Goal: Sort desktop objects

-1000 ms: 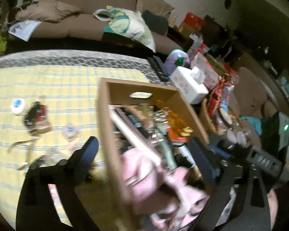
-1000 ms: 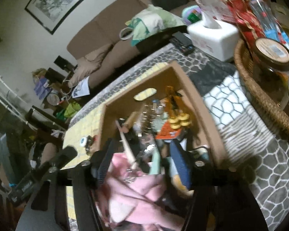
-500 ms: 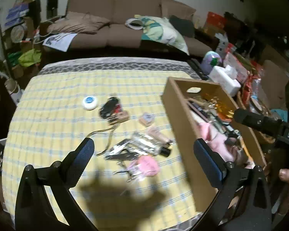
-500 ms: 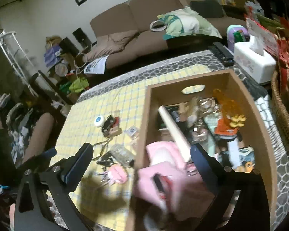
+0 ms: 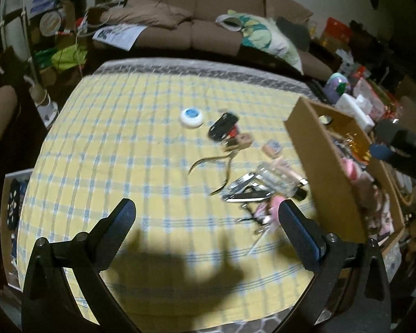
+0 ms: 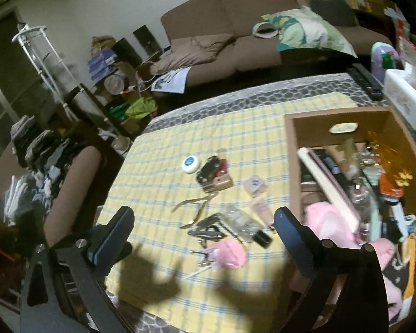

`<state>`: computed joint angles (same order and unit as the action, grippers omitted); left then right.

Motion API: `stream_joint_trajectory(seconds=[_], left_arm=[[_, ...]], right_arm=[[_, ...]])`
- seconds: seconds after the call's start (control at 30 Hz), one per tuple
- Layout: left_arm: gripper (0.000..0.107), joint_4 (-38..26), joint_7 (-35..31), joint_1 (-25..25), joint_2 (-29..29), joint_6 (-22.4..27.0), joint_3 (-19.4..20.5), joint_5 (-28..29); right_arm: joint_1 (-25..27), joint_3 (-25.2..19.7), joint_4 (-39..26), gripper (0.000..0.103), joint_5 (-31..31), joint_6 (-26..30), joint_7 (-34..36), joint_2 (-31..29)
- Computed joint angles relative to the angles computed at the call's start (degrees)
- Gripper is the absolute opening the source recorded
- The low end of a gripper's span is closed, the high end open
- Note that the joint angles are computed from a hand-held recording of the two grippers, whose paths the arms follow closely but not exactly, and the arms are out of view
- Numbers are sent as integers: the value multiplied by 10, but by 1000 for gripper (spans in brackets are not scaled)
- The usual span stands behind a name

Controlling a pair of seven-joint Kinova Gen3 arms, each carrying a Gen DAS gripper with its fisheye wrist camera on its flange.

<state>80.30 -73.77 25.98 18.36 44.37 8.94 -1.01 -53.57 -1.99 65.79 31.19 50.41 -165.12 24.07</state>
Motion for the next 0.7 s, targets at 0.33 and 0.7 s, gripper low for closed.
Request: stream_joint_trajectory(seconds=[0.33, 0.7], left_arm=[[103, 24, -82, -47, 32, -10, 22, 63], [103, 52, -28, -37, 38, -29, -20, 45]], right_arm=[[18, -13, -65, 103, -72, -6, 100, 60], [-41, 37, -100, 103, -66, 35, 70, 118]])
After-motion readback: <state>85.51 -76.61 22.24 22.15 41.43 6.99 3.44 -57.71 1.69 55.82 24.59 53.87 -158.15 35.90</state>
